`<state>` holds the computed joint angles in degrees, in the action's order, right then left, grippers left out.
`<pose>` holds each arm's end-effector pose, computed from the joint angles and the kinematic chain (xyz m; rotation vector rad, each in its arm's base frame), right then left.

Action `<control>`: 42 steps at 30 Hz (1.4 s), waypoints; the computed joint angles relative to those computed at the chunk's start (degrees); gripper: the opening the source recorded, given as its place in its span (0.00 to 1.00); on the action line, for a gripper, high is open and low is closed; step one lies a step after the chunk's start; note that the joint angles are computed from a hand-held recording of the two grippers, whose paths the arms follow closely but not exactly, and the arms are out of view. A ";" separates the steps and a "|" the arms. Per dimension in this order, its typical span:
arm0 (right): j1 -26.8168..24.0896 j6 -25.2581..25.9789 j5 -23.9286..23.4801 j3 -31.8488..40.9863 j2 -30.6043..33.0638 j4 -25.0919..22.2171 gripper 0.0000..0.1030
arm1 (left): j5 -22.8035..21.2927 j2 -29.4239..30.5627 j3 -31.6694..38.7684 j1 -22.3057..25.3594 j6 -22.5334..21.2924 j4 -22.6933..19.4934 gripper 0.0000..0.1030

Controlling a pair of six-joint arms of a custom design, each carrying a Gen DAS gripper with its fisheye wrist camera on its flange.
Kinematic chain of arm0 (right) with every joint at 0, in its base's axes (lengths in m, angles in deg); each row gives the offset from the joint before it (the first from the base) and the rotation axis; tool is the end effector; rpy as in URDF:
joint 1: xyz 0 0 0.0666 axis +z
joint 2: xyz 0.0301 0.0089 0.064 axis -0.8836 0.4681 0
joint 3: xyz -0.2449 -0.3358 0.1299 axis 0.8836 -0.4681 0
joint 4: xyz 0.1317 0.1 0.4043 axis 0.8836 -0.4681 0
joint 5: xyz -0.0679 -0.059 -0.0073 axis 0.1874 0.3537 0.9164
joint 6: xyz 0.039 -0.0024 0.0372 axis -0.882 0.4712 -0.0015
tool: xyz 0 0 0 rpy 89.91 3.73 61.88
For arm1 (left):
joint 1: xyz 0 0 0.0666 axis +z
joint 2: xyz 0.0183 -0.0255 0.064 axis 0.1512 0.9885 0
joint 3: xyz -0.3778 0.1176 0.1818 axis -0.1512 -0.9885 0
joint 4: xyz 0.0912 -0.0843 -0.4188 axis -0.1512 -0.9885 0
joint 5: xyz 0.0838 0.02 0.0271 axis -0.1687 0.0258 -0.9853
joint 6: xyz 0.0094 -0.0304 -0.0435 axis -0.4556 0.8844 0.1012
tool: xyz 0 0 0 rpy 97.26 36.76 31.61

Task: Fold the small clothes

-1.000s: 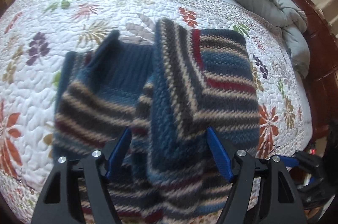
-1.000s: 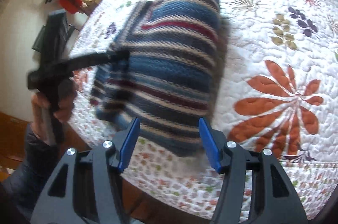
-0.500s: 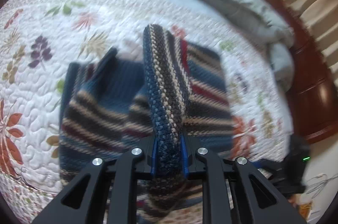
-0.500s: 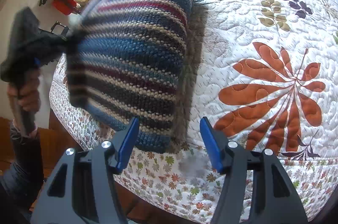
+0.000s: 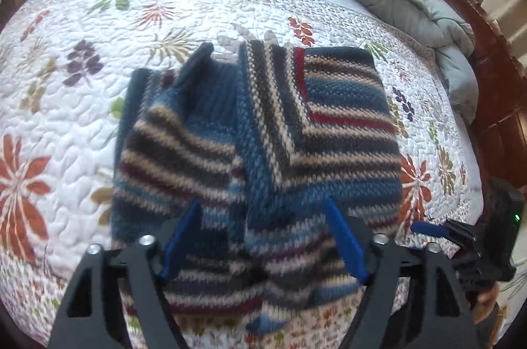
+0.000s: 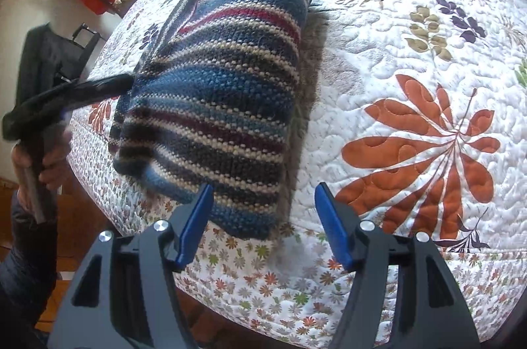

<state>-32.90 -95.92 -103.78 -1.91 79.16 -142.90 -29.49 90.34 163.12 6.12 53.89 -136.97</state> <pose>0.4640 0.2685 0.3732 -0.1540 2.8479 0.5716 0.6644 -0.0449 0.3926 0.3183 2.7745 -0.5816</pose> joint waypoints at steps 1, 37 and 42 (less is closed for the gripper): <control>-0.06 -0.08 -0.01 -0.16 0.01 0.09 0.62 | 0.45 -0.07 -0.08 0.09 -0.06 -0.86 0.76; -0.21 0.18 -0.43 -1.87 0.36 0.63 0.63 | 10.30 3.62 0.14 -2.80 2.11 -5.94 0.49; -0.29 0.17 -0.73 -1.28 0.69 0.50 0.63 | 10.42 6.09 1.21 -3.07 2.79 -7.58 0.55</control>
